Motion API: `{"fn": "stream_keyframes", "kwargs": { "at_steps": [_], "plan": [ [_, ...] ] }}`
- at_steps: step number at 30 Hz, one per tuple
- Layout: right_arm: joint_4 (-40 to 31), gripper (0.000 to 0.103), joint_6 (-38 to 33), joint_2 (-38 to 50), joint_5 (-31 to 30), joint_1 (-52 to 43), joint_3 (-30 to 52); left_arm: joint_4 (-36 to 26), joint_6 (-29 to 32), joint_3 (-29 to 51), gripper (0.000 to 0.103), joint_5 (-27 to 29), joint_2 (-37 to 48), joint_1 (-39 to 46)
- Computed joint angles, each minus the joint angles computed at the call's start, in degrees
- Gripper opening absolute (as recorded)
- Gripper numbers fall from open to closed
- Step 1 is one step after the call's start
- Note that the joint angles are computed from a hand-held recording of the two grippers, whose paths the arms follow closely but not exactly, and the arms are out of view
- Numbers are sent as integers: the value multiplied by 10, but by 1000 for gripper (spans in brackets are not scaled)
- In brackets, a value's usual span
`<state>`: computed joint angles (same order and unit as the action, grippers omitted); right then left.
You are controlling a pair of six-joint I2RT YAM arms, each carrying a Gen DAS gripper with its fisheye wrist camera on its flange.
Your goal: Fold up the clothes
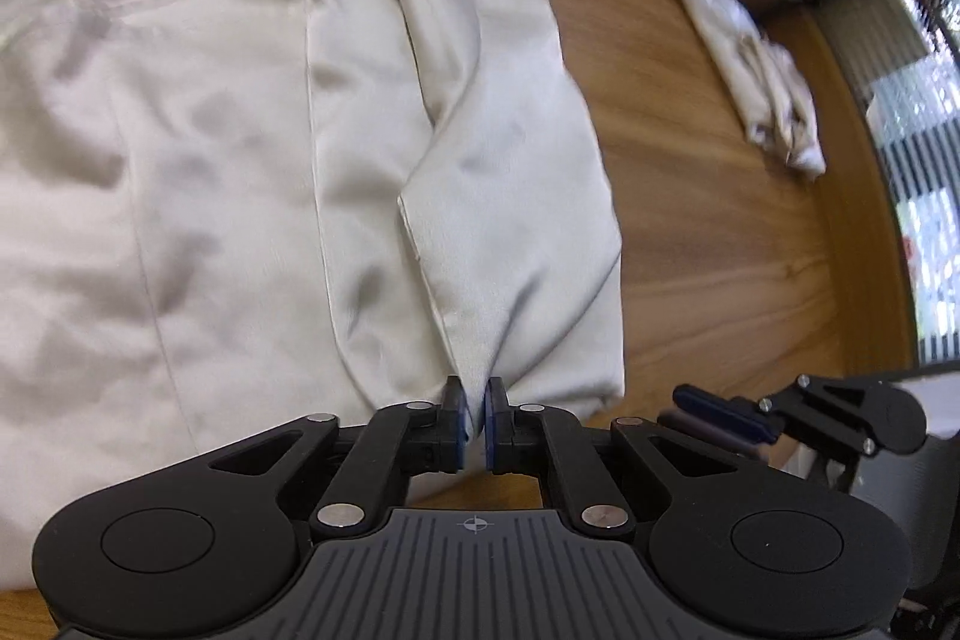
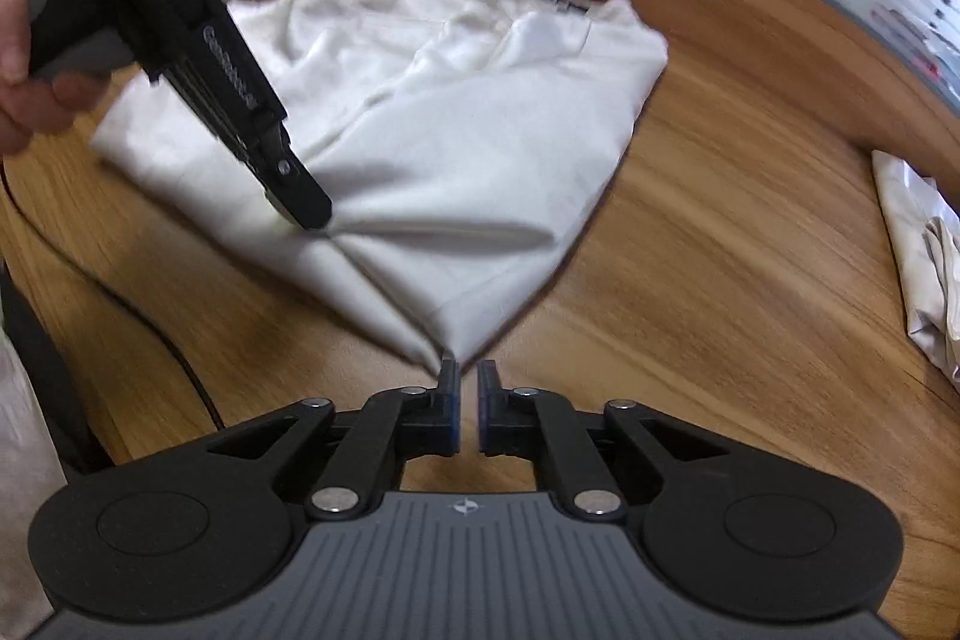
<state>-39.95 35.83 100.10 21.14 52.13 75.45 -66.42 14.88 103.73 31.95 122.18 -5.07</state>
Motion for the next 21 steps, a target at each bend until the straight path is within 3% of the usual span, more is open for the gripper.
{"fn": "stream_keyframes", "kwargs": {
  "at_steps": [2,4,6,8,9,10,11,15,21],
  "plan": [
    [14,21,-4,6,0,-4,8,4,3,3,17,9,-1,5],
    [18,21,-21,22,-4,-9,25,-1,13,11,34,9,1,6],
    [13,22,-43,45,-8,-15,51,-6,24,18,41,0,5,3],
    [7,22,-65,68,-12,-18,77,-10,34,22,40,-10,10,-1],
    [5,22,-74,77,-18,-21,86,-16,33,29,34,-9,15,0],
    [3,22,-80,85,-22,-22,95,-23,31,38,15,-6,21,1],
    [0,24,-87,94,-25,-22,104,-31,30,46,9,-3,28,2],
    [-6,37,-117,122,-29,-21,137,-75,3,104,8,38,60,13],
    [-28,38,-145,163,-1,-15,184,-127,-57,187,8,89,102,20]
  ]
}}
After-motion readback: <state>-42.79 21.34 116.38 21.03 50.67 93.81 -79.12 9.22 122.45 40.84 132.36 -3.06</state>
